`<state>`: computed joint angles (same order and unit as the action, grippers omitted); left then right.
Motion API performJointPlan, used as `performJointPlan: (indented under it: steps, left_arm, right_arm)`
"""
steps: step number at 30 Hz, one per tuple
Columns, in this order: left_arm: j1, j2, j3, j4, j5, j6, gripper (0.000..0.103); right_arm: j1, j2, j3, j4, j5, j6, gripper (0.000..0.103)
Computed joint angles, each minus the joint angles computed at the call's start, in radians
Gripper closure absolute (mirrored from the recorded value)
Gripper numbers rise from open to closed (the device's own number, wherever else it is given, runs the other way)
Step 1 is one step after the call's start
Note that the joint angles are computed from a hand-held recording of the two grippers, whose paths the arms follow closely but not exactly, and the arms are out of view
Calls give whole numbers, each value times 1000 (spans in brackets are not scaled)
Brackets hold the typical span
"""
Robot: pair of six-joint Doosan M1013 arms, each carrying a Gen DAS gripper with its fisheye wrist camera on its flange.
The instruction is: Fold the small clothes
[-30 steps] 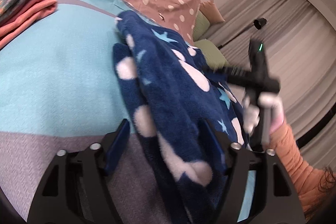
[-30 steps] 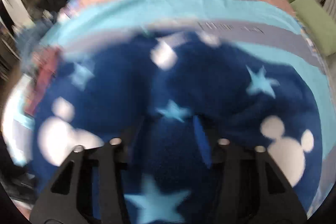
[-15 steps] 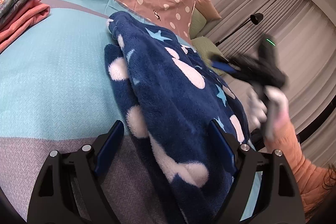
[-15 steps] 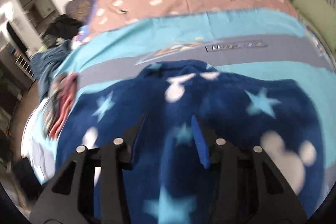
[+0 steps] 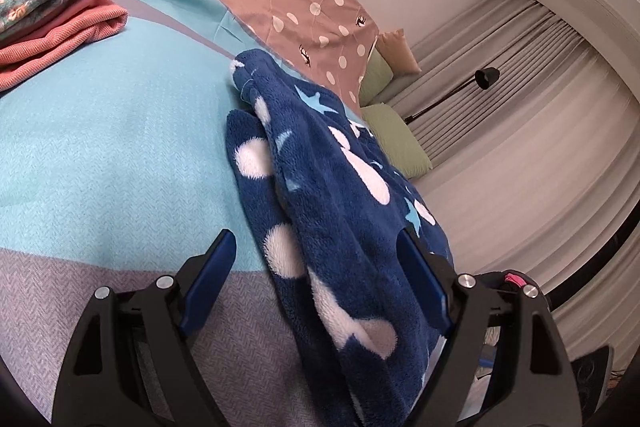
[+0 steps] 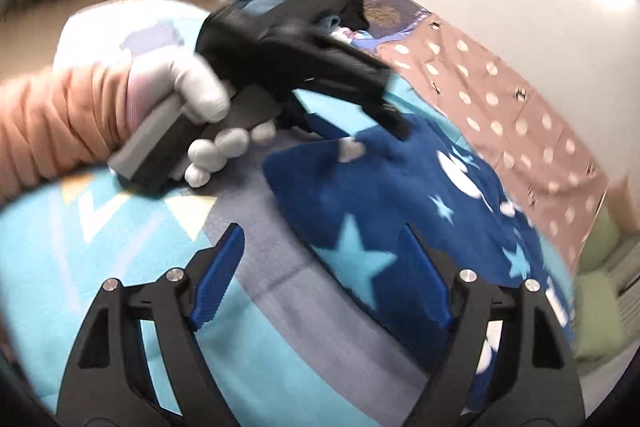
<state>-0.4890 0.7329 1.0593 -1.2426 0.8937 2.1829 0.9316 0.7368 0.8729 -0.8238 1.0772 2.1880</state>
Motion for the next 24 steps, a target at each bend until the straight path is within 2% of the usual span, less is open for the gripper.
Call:
performJointPlan:
  steps: [3,7,12,14,15,16,17,18,20,24]
  left_arm:
    - [2,6,-9,-2,10,-10,20]
    - [3,34,-65,34,47,-55,20]
    - [-2,123,-240,130,123,-181,20]
    - [-4,164,-317,158,149,-231,22]
    - [-6,187,-360,177,162,-266,30]
    - [-7,201,-388,193,170,-294,44]
    - [-8,221,-423,206,184,-340,52]
    - [-6,230,-432,194,189,-361,63]
    - [-1,228,-415,147,175,-361,66]
    - [-11,186,-355,126,102,-346,70]
  right_arm:
    - [-10,67,-101,-18,99,-66,22]
    - [-10,108,-152,-68,136,-92,22]
    - [-16,147,-203,-142,159,-113,24]
    - [-23,155,-216,-146,160,-125,32]
    - [-28,158,-221,-136,161,-131,35]
    - [-33,160,-226,-123,157,-141,51]
    - [-32,159,-225,-114,154,-146,61]
    - [-34,156,-219,-112,147,-142,64]
    - [-40,129,-181,-114,108,-94,73]
    - [-62,48,-88,-45,7,63,77]
